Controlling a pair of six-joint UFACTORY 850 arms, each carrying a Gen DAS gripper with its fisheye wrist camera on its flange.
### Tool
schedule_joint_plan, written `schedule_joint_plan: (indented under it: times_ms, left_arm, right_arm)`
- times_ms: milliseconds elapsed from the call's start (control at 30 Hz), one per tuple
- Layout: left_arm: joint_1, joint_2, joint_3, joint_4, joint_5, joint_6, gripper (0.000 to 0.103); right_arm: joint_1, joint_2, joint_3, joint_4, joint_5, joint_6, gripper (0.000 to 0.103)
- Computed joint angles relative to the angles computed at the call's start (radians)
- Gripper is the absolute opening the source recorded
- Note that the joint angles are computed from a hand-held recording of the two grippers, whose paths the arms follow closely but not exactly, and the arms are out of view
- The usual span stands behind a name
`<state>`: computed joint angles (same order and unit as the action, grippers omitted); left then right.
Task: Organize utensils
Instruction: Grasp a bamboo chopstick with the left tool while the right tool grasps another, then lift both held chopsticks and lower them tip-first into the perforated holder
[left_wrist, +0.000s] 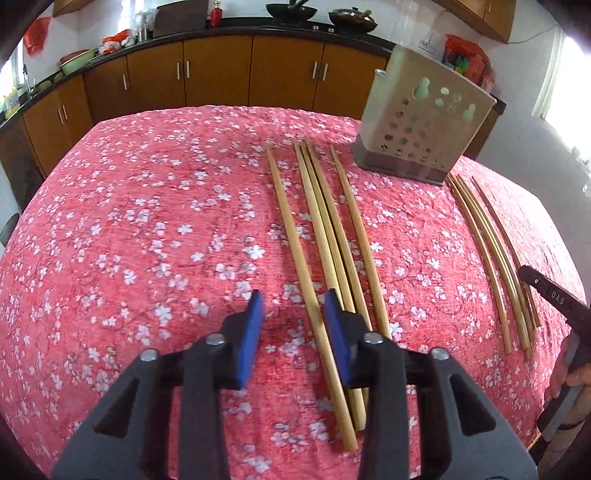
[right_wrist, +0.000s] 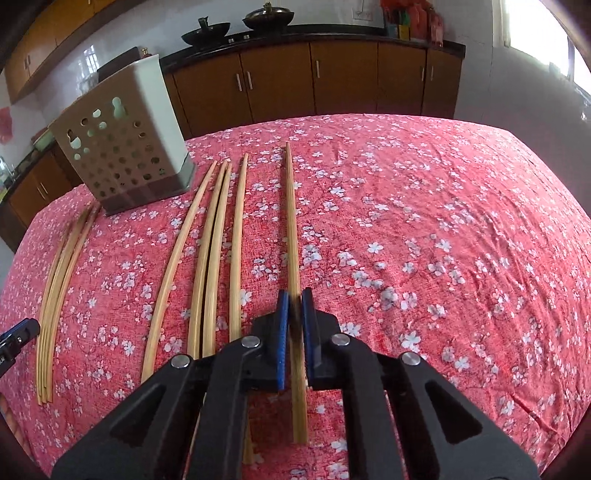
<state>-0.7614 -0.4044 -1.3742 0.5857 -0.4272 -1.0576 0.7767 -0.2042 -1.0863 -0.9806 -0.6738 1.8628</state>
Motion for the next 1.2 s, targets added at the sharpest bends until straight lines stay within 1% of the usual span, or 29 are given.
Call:
schedule_joint_plan:
  times_ms: [67,133,167,200,333,467,567,700,967,1067,1200]
  left_arm:
    - [-0.005,-0.007,-0.005,0.009,-0.009,-0.004,0.025]
    - [-0.008,-0.012,-0.008,0.037,-0.027,-0.022,0.015]
    - [-0.007,-0.014,-0.009,0.051,-0.033,-0.036,0.013]
    - [-0.005,-0.016,-0.01,0.056,-0.034,-0.04,0.009]
    - [0.017,-0.035,-0.035,0.087,-0.062,-0.047,0.008]
    - [0.056,-0.057,-0.064,0.121,-0.089,-0.078,0.008]
    - [0.076,-0.059,-0.063,0.151,-0.077,-0.111,0.008]
    - [0.074,-0.047,-0.037,0.208,-0.058,-0.165,0.01]
    - [0.081,-0.033,-0.016,0.207,-0.031,-0.18,0.01]
    - [0.077,-0.022,-0.003,0.206,-0.033,-0.168,0.01]
    - [0.067,-0.007,0.016,0.215,-0.037,-0.165,0.009]
  right_arm:
    - [0.003,0.006,0.004,-0.001,-0.002,0.007,0.009]
    - [0.004,-0.002,-0.002,-0.009,-0.003,0.01,0.009]
    - [0.004,-0.01,-0.007,-0.015,-0.004,0.009,0.009]
    - [0.004,-0.012,-0.009,-0.019,-0.005,0.002,0.009]
    - [-0.007,-0.017,-0.017,-0.019,-0.004,-0.036,0.008]
    - [-0.041,-0.028,-0.03,-0.017,-0.01,-0.047,0.008]
    - [-0.063,-0.021,-0.02,-0.025,0.012,-0.014,0.008]
    - [-0.068,-0.018,-0.018,-0.026,0.02,-0.01,0.008]
    - [-0.073,-0.009,-0.005,-0.036,0.037,0.005,0.009]
    - [-0.065,-0.004,0.002,-0.034,0.026,-0.005,0.009]
    - [-0.054,0.007,0.017,-0.042,0.031,0.011,0.008]
